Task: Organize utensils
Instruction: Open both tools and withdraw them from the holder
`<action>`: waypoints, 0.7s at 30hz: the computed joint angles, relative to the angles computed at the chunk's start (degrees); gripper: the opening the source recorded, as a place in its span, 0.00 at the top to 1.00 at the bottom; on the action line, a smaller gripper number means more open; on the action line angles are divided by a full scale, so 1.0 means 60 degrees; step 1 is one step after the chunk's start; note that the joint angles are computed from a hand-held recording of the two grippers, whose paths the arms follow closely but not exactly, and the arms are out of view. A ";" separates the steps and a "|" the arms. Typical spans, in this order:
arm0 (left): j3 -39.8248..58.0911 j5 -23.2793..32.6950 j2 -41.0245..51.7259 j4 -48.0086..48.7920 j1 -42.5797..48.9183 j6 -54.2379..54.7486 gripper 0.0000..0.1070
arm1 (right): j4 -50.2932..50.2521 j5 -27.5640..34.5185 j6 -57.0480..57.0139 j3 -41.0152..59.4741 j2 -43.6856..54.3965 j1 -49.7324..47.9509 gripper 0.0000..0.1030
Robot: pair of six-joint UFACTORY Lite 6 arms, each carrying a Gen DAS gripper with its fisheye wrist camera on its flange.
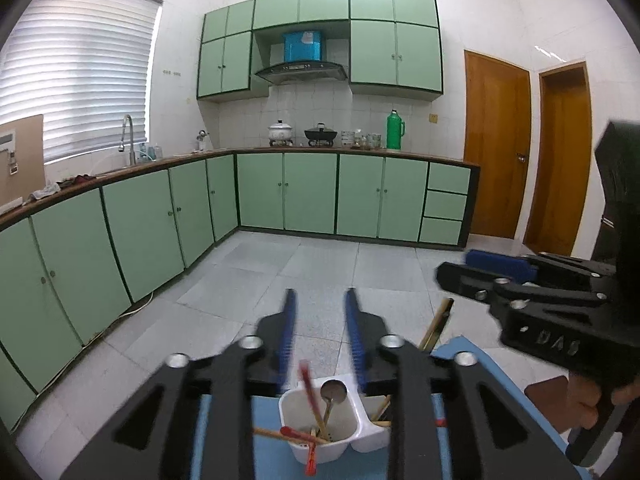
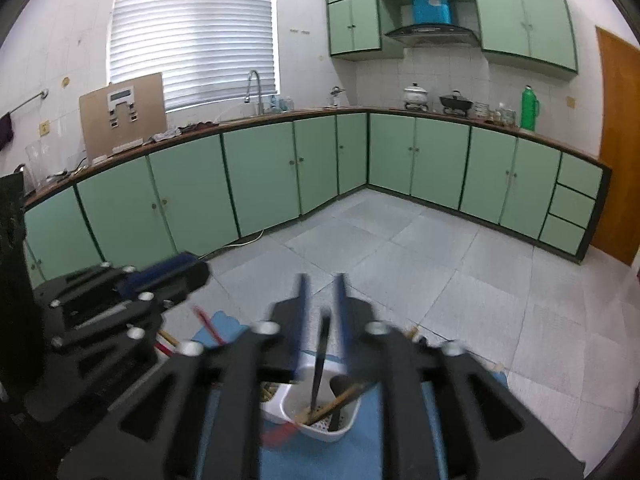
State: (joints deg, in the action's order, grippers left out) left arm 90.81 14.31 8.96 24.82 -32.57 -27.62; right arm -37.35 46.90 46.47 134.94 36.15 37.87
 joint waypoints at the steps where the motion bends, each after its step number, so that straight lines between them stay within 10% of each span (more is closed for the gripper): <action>1: -0.0262 -0.0084 -0.0250 0.0123 0.0026 -0.0163 0.63 | -0.0425 -0.0287 0.0601 -0.0924 -0.0605 0.0043 0.60; 10: -0.3432 0.0384 -0.3526 0.3777 -0.0952 -0.4310 0.31 | -0.3836 0.0099 0.4305 -0.6137 -0.4543 0.1463 0.15; 21: -0.7575 0.3580 -0.7455 0.6907 -0.4236 -0.8742 0.10 | -0.5338 0.2762 0.8378 -1.0909 -0.7131 0.4973 0.05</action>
State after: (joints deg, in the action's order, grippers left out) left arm 45.36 35.79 -35.77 66.26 -57.98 -80.07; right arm -69.38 63.47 96.74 69.48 -6.64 67.70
